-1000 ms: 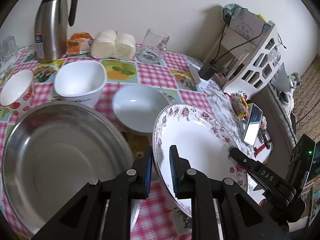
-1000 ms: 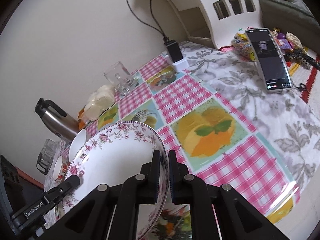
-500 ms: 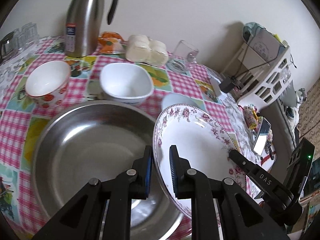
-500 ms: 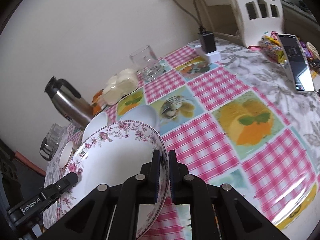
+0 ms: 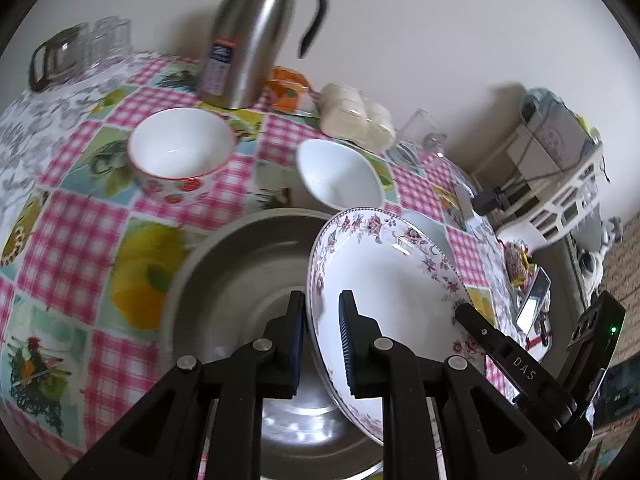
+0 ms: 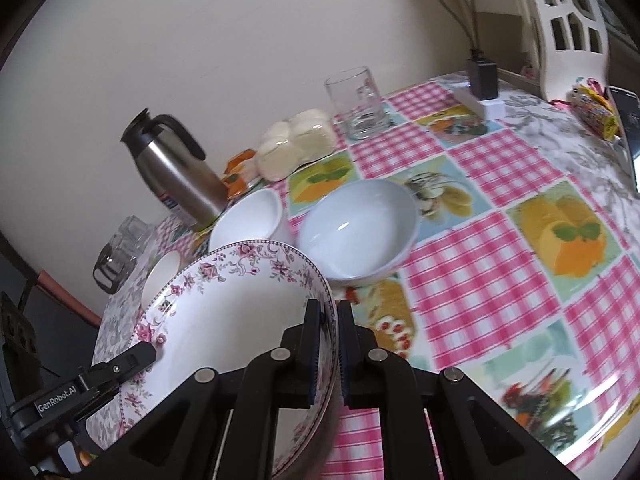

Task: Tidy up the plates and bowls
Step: 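Lower the floral plate into the steel basin with the right gripper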

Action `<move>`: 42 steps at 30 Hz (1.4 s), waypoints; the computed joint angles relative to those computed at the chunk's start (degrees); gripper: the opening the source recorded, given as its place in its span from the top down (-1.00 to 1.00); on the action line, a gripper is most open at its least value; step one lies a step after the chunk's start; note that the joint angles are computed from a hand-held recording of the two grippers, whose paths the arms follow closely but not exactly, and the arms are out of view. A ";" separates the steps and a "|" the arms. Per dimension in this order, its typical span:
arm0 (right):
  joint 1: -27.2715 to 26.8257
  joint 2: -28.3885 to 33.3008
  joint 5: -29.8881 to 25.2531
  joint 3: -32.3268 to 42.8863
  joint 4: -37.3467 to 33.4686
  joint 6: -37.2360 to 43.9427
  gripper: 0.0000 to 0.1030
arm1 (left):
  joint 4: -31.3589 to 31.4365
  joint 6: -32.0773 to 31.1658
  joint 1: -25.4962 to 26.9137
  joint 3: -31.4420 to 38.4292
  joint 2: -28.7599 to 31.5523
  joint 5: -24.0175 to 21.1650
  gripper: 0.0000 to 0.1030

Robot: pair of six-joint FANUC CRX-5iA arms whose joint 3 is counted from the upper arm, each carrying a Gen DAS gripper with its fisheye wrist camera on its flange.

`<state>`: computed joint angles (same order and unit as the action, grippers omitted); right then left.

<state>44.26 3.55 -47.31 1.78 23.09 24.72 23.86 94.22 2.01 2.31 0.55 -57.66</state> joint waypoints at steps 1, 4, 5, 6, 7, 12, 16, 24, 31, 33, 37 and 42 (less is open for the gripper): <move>0.32 0.39 0.11 0.40 -0.15 -0.04 0.83 | 0.45 -0.04 0.63 -0.56 -0.29 -0.02 0.67; 0.84 1.56 0.81 1.62 -1.38 0.06 0.83 | 1.10 0.59 2.42 -2.14 -1.05 -0.19 0.67; 1.06 2.01 0.82 2.14 -1.85 0.38 0.83 | 1.38 1.05 3.21 -2.86 -1.27 -0.30 0.67; 1.22 2.29 0.74 2.42 -1.98 0.59 0.83 | 1.34 1.47 3.50 -3.06 -1.25 -0.43 0.67; 1.61 2.91 0.41 3.06 -2.09 1.02 0.83 | 1.18 1.95 3.92 -3.27 -1.24 -0.80 0.67; 2.50 4.60 -1.07 4.80 -2.40 2.83 0.83 | 0.12 3.63 4.73 -3.30 -0.49 -2.33 0.67; 2.36 5.36 -2.00 5.64 -3.38 3.71 0.83 | -0.87 4.46 4.51 -2.44 0.14 -3.35 0.67; 1.75 6.53 -4.20 6.70 -5.25 5.48 0.83 | -2.06 6.12 3.83 -1.09 2.21 -6.28 0.67; 1.25 7.48 -5.90 7.57 -6.75 6.86 0.80 | -3.16 6.79 3.25 0.03 3.30 -7.84 0.67; 1.14 7.56 -6.00 7.64 -7.06 7.04 0.79 | -3.69 6.88 2.94 0.55 3.62 -8.19 0.67; 1.17 7.74 -6.41 7.81 -6.90 7.41 0.77 | -4.57 7.13 2.45 1.52 4.33 -8.89 0.67; 1.09 8.15 -7.38 8.31 -6.98 7.27 0.74 | -4.74 6.90 2.16 1.84 4.76 -9.68 0.66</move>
<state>45.35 11.70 -54.68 10.09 16.11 31.99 19.12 101.12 4.17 4.16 5.31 -67.35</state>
